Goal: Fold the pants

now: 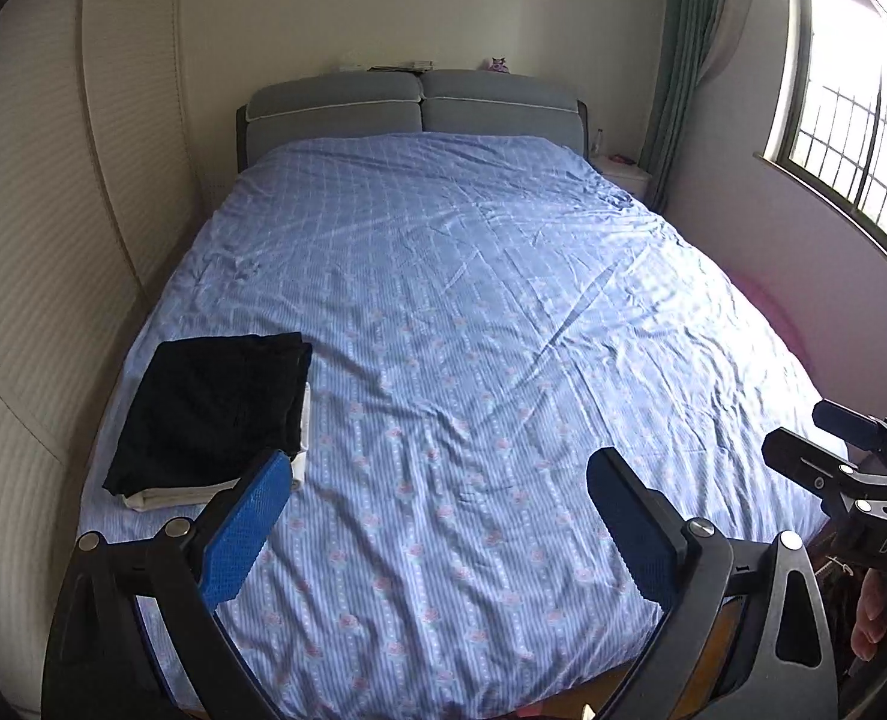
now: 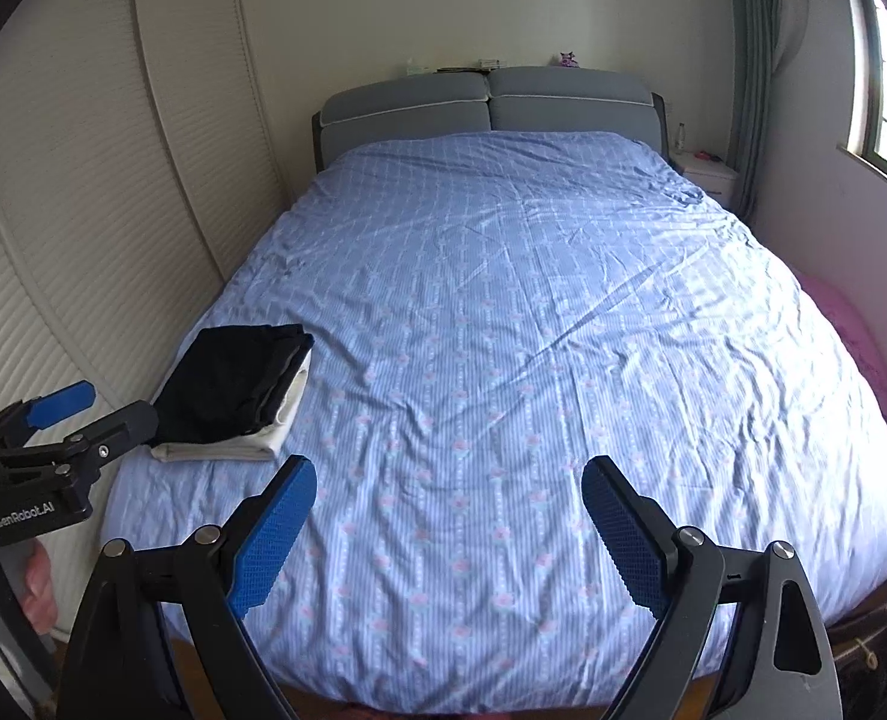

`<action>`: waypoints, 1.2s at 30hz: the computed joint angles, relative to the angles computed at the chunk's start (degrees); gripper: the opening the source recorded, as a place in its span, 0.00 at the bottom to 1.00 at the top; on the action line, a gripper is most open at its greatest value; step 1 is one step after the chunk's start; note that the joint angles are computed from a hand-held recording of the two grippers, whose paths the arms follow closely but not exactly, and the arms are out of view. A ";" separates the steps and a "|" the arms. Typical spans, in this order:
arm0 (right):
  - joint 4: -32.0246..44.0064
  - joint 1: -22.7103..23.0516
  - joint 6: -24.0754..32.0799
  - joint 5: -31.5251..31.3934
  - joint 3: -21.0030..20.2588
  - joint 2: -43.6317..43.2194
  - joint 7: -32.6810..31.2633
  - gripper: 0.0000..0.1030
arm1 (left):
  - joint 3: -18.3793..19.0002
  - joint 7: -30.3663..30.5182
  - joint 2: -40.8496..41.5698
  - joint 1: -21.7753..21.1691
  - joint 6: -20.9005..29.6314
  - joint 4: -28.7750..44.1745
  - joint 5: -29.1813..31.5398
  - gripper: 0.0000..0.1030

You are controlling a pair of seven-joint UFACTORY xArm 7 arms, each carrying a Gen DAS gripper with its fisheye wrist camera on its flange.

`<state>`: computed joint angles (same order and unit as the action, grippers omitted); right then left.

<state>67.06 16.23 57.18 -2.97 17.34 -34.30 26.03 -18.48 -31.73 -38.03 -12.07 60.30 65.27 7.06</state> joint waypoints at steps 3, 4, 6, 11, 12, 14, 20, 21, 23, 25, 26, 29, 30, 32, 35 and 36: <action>-1.83 -0.58 -0.04 0.07 -1.57 -2.75 -0.12 0.88 | -1.72 -0.74 2.60 -0.42 0.28 2.65 -0.13 0.97; -2.06 -1.08 0.53 -0.16 -1.91 -3.45 -0.22 0.88 | -2.39 -1.09 3.55 -0.63 0.02 3.45 0.06 0.97; -2.85 -2.06 0.98 -0.27 -2.82 -4.78 -0.38 0.88 | -3.88 -1.77 5.59 -0.85 -0.33 5.33 1.25 0.97; -5.42 -3.45 0.77 1.36 -6.61 -7.68 -2.90 0.88 | -8.01 -6.69 11.30 -1.37 1.62 11.71 5.19 0.97; -5.69 -3.35 0.92 2.12 -7.66 -8.07 -4.01 0.88 | -9.23 -8.63 12.41 -1.29 2.36 13.10 6.55 0.97; -5.72 -3.18 1.28 3.27 -9.70 -8.55 -7.16 0.88 | -11.56 -12.71 14.86 -1.48 3.62 15.95 9.17 0.97; -4.87 -3.83 2.90 5.88 -15.27 -10.56 -18.34 0.88 | -18.38 -22.23 22.97 -3.43 8.66 24.44 18.13 0.97; -4.86 -4.16 3.21 6.40 -16.02 -10.99 -19.79 0.88 | -19.69 -23.83 24.61 -3.89 9.87 26.10 20.02 0.97; -4.75 -4.91 4.05 7.30 -17.43 -11.72 -22.51 0.88 | -21.48 -26.31 27.41 -5.14 11.64 28.90 23.42 0.97; -4.79 -5.71 4.73 8.14 -18.60 -12.37 -24.83 0.88 | -23.19 -28.96 30.23 -6.62 14.01 31.76 27.24 0.98; -4.64 -6.00 5.26 8.56 -19.22 -12.51 -26.05 0.88 | -23.61 -29.91 31.44 -7.44 15.03 32.99 28.75 0.98; -4.26 -6.88 6.29 9.69 -20.58 -12.73 -29.30 0.88 | -24.48 -32.38 34.99 -10.46 17.91 36.47 33.03 0.99; -4.15 -7.22 6.53 10.00 -20.91 -12.75 -30.16 0.88 | -24.51 -32.88 36.03 -11.55 18.78 37.51 34.13 0.99; -3.86 -7.79 7.00 10.66 -21.48 -12.79 -31.69 0.88 | -24.03 -33.31 37.58 -13.57 19.82 38.97 35.86 0.99; -3.63 -8.65 7.04 11.44 -21.86 -12.91 -33.31 0.88 | -23.07 -34.26 39.75 -16.77 22.03 41.30 38.29 1.00; -3.55 -8.85 7.07 11.67 -22.01 -12.93 -33.80 0.88 | -22.43 -34.53 39.85 -17.49 21.96 41.40 38.33 1.00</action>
